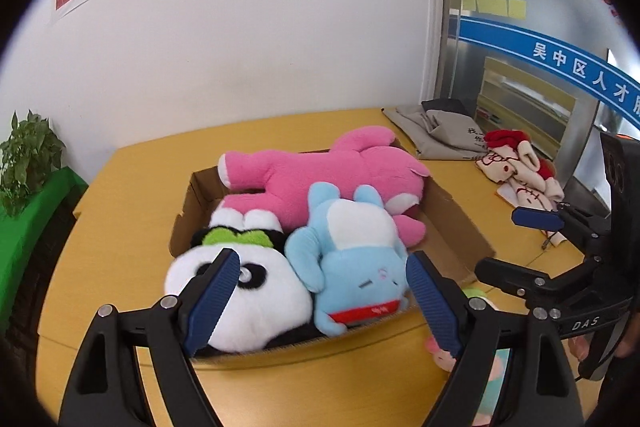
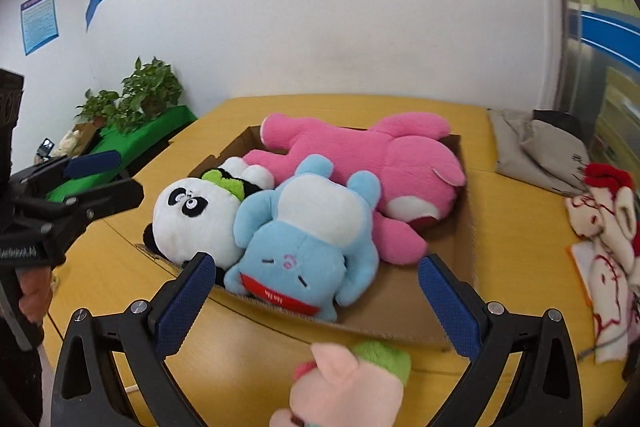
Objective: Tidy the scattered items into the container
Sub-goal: 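Lower the light-blue plush beside the panda and open the right gripper, then withdraw both grippers toward the pink-and-teal pig plush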
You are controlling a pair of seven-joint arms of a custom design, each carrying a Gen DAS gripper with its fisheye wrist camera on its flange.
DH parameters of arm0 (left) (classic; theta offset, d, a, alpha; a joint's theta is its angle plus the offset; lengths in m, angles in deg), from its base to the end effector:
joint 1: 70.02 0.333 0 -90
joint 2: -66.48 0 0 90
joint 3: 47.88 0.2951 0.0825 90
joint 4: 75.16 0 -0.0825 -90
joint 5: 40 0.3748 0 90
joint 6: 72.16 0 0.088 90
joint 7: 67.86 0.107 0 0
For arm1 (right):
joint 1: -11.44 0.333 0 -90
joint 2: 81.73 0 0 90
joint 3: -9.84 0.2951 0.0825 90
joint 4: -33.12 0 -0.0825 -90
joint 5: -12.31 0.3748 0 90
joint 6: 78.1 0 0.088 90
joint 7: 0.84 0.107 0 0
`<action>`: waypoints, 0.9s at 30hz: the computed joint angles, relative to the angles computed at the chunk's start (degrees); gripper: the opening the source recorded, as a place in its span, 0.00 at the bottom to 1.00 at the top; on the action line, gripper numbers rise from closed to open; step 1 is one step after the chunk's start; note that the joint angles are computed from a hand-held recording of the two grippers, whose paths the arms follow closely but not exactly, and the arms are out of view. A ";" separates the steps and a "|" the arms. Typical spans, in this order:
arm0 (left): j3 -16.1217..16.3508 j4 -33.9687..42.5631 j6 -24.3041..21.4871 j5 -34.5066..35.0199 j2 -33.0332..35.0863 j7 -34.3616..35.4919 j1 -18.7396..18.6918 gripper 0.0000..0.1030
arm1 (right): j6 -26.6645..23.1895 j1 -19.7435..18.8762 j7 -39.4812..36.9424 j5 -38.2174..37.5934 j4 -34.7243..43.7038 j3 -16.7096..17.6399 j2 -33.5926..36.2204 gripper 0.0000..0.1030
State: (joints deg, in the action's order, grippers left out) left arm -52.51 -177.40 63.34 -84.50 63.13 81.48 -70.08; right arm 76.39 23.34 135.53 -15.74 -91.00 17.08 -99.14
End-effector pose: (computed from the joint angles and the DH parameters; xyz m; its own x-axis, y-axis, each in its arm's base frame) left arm 0.5805 -0.0575 0.6259 -0.6708 -0.7415 0.0103 -0.4553 0.4009 -0.7950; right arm 0.4754 0.1891 0.5981 -0.0545 -0.9917 -0.1163 -0.6154 0.1251 -0.7782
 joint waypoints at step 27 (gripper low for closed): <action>1.90 -6.40 -4.31 -2.48 -3.79 -2.17 0.19 0.84 | -9.83 -0.11 7.72 -6.41 -4.38 2.37 -6.06 1.00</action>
